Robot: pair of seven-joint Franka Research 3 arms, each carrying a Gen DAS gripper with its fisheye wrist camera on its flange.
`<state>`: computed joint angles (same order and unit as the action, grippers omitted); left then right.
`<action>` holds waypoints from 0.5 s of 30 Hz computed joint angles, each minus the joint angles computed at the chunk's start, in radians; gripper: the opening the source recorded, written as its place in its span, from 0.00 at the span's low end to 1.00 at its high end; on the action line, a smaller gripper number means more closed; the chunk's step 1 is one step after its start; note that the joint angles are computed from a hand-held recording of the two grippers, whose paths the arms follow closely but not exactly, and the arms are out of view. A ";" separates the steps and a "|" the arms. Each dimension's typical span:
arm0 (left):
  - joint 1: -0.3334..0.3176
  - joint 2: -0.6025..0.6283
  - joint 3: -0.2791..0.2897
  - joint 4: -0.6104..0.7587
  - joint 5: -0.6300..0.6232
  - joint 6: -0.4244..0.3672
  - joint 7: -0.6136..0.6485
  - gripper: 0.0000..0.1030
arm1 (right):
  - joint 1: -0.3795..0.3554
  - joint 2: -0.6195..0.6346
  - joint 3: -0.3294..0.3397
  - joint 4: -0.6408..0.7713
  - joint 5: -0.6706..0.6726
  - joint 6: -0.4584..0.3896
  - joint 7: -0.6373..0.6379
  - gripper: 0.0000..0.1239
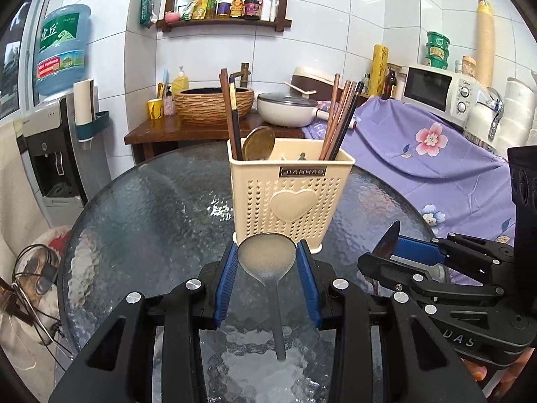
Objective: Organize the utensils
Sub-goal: 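Lift both spoons and lower them into the cream holder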
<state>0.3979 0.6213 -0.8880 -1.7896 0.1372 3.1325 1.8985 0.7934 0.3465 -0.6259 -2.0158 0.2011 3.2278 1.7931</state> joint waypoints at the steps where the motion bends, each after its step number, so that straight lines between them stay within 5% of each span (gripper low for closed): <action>1: 0.004 0.002 -0.006 0.002 0.001 -0.001 0.002 0.34 | 0.007 -0.001 -0.009 0.001 -0.002 -0.001 0.000 0.30; 9: 0.042 0.043 -0.085 0.069 -0.024 -0.068 0.057 0.34 | -0.108 -0.020 0.092 0.039 0.012 0.017 -0.036 0.30; 15: 0.025 0.054 -0.113 0.182 -0.103 -0.103 0.124 0.34 | -0.074 -0.002 0.020 0.123 0.043 0.028 -0.058 0.30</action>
